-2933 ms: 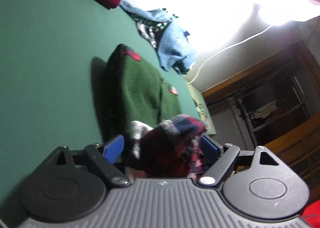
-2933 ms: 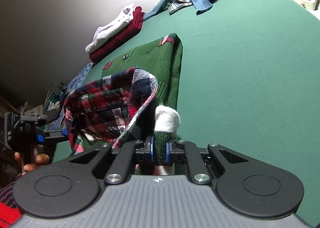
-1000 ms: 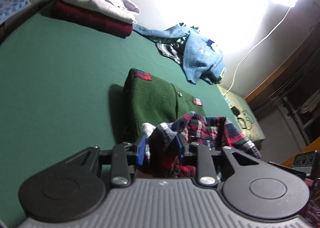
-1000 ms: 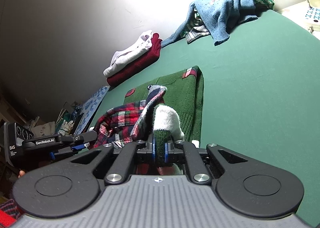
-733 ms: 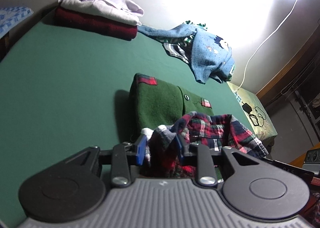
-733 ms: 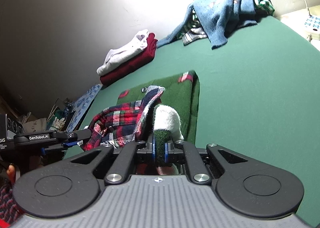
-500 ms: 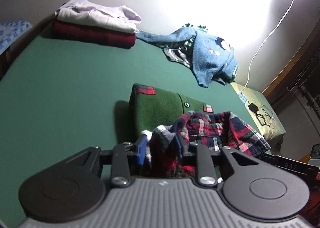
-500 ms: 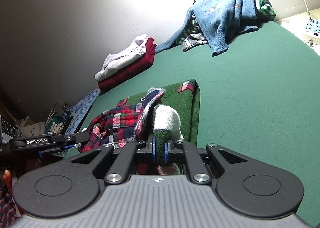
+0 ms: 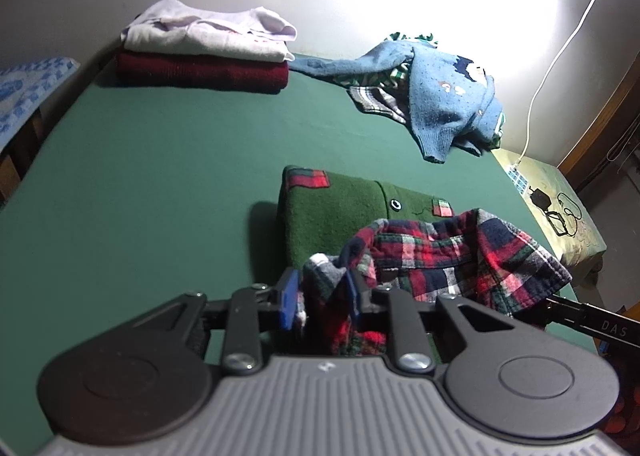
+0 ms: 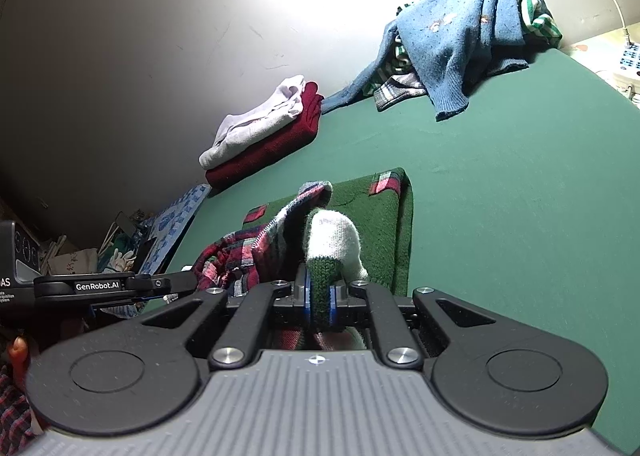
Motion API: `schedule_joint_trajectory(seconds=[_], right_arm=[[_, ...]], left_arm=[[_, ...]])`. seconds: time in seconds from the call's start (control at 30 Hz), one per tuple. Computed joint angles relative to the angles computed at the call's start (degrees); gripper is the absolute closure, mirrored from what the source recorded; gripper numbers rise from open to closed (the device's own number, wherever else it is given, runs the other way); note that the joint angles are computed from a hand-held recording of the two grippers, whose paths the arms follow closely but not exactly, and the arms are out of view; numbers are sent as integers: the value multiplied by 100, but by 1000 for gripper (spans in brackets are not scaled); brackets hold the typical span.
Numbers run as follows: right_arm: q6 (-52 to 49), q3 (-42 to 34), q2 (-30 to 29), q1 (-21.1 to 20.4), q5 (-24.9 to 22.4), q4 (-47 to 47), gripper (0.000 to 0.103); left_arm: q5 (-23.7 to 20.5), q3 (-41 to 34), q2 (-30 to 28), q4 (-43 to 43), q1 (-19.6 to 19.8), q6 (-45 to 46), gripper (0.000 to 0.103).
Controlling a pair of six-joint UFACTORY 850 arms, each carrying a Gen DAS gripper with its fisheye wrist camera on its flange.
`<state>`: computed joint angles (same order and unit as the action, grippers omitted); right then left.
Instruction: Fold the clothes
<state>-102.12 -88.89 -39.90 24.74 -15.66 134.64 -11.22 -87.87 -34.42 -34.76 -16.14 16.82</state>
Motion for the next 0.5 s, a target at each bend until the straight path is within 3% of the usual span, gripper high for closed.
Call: schedule_joint_trajectory(seconds=[0.3, 0.5], right_arm=[[-185, -59, -28, -1, -21, 147, 94], [-312, -148, -62, 0, -35, 256, 94]], left_arm=[[-205, -280, -139, 1235, -12, -1259, 81], [-229, -383, -168, 1166, 11, -1227, 81]])
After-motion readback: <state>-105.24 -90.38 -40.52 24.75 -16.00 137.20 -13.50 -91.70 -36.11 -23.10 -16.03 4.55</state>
